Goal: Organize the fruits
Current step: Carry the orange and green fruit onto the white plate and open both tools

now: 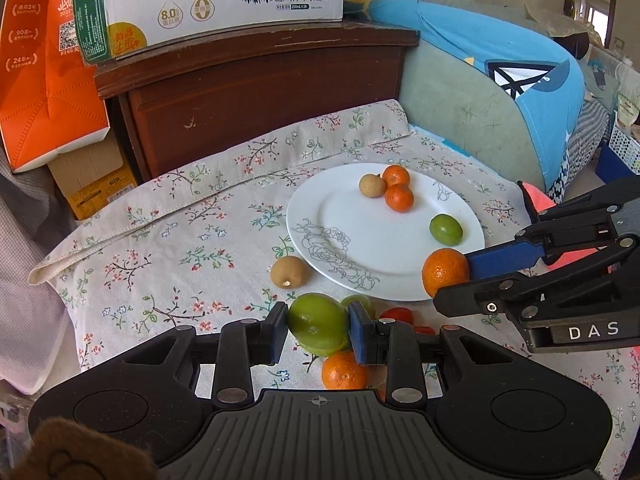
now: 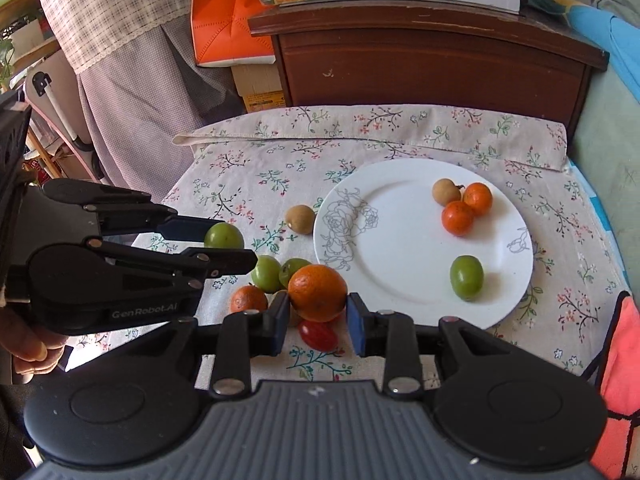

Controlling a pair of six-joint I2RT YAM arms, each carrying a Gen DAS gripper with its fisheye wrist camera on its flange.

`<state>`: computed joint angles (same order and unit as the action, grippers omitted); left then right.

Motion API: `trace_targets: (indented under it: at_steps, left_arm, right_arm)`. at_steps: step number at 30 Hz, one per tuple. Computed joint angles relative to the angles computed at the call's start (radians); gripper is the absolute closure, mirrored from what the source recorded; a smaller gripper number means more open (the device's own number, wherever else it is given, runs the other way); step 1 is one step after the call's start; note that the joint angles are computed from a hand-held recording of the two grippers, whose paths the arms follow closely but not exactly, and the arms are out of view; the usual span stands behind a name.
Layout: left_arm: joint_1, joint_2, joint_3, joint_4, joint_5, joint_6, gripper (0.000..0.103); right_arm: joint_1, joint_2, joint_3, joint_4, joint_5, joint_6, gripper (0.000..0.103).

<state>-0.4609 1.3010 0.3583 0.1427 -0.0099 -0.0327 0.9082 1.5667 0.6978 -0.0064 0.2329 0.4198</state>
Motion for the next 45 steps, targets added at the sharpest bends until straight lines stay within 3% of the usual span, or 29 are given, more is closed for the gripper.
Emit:
trace_targets:
  at_steps: [14, 34, 45]
  left_arm:
    - [-0.036, 0.127, 0.131, 0.028, -0.027, -0.005, 0.073]
    - [0.0, 0.412, 0.278, 0.095, 0.016, -0.037, 0.073]
    - [-0.024, 0.426, 0.296, 0.081, -0.01, -0.06, 0.07]
  right_arm:
    - [-0.134, -0.142, -0.062, -0.011, 0.036, -0.04, 0.072]
    - [-0.177, 0.07, 0.046, 0.008, -0.025, 0.064, 0.072]
    - [-0.181, 0.109, 0.06, 0.004, -0.008, 0.101, 0.071]
